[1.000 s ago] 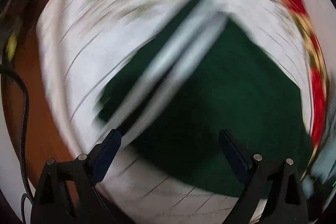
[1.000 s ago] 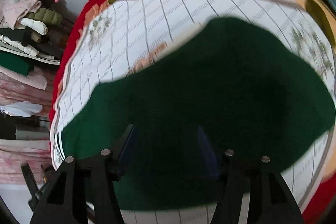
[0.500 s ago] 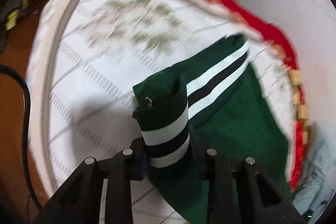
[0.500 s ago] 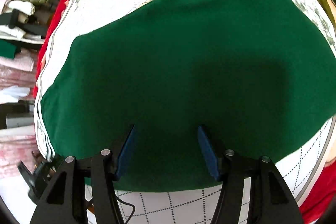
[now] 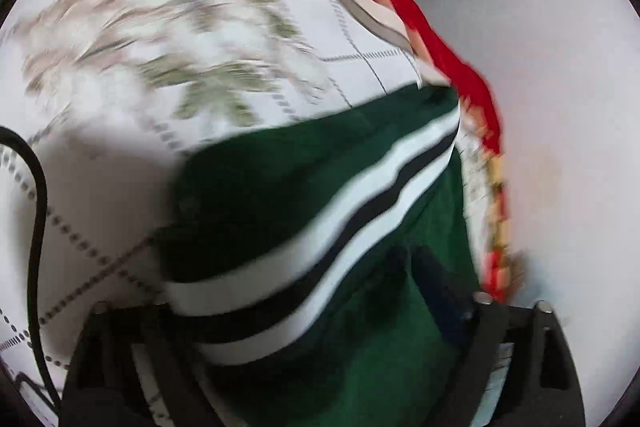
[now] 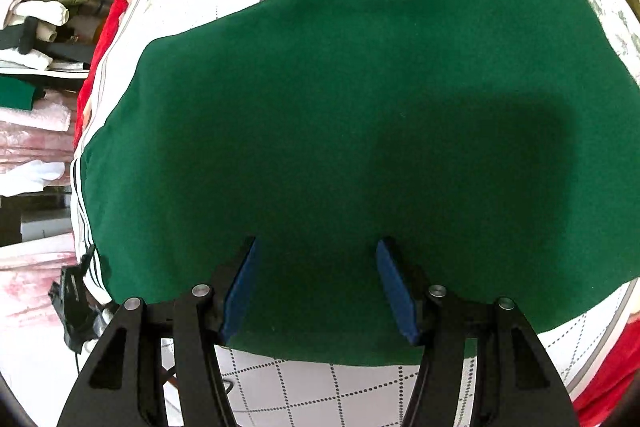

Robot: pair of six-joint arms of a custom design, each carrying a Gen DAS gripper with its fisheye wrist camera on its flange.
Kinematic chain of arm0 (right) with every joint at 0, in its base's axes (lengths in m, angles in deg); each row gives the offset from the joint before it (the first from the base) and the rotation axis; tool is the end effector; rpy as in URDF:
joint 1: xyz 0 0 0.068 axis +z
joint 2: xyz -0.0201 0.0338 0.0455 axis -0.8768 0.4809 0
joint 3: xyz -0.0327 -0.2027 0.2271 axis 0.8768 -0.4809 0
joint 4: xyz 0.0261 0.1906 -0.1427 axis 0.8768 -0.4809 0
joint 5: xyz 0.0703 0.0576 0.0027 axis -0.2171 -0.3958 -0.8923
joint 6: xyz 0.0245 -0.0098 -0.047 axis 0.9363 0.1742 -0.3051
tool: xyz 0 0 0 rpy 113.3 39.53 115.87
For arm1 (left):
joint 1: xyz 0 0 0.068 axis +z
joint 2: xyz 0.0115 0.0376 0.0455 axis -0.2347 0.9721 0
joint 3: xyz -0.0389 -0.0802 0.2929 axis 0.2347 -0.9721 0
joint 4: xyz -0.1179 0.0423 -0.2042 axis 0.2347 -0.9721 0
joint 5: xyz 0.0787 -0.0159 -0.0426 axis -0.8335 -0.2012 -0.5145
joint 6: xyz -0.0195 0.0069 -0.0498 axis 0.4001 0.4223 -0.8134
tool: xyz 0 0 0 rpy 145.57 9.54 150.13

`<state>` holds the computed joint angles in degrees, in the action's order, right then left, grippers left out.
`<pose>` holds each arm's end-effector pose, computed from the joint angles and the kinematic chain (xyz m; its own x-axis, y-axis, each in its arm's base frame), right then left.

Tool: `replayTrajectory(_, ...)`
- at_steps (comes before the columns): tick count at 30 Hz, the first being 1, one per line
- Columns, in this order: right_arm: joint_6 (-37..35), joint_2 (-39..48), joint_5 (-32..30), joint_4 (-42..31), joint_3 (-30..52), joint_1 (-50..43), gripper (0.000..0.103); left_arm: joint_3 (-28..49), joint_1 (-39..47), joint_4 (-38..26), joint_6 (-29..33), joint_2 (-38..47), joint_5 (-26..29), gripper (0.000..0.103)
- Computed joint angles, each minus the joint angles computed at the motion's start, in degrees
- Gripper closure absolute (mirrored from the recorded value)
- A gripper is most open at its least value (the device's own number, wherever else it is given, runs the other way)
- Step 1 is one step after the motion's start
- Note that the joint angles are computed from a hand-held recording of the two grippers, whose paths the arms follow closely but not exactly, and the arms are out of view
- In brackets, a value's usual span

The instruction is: Fold large clothes

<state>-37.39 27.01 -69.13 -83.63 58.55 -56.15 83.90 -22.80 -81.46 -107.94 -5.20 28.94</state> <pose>0.1971 0.0307 0.2710 -0.9160 0.4005 0.0227 0.3740 0.8323 0.4091 0.2038 -0.0398 0.2070 -0.5973 -0.7851 -0.1641 -0.5576 0.5536 -0.6186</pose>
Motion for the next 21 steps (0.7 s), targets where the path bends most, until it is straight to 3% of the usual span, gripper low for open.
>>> replayTrajectory(2, -0.38, 0.28, -0.56, 0.41, -0.67, -0.58, 0.041, 4.85, -5.27, -4.01, 1.01, 3.58, -7.09, 0.013)
replayTrajectory(3, -0.69, 0.48, -0.70, 0.37, -0.73, -0.94, 0.041, 6.60, -6.86, -5.34, 1.43, 4.67, -9.68, 0.019)
replayTrajectory(4, -1.08, 0.74, -0.83, 0.09, -0.51, -1.36, 0.041, 8.24, -7.61, -6.73, 1.85, 5.61, -11.29, 0.042)
replayTrajectory(5, -1.48, 0.59, -0.99, -0.38, -0.49, -1.77, 0.041, 9.70, -7.68, -7.40, 2.63, 6.30, -11.48, 0.056)
replayTrajectory(6, -1.77, 0.95, -1.12, -0.61, -0.13, -1.96, 0.041, 11.37, -7.28, -7.69, 3.24, 7.44, -10.63, 0.068)
replayTrajectory(7, -1.98, 1.25, -1.23, -0.65, 0.10, -2.04, 0.041, 13.21, -7.54, -9.78, 3.44, 7.30, -10.99, 0.071)
replayTrajectory(10, -2.12, 1.21, -1.67, -1.18, 0.34, -2.34, 0.041, 17.79, -7.24, -13.86, 5.34, 5.57, -11.09, 0.073)
replayTrajectory(15, -2.30, -0.04, -5.21, -2.39, 1.22, -4.21, 0.041, 17.64, -4.16, -17.52, 7.36, -4.67, -7.11, 0.074)
replayTrajectory(18, -4.11, -0.79, -4.42, -4.76, 3.48, -5.52, 0.041, 13.08, 0.70, -14.39, 8.61, -5.28, -1.71, 0.073)
replayTrajectory(21, -6.97, -0.98, -2.00, -7.84, 6.64, -7.48, 0.041, 7.61, 3.88, -7.24, 6.19, 0.11, 4.21, 0.057)
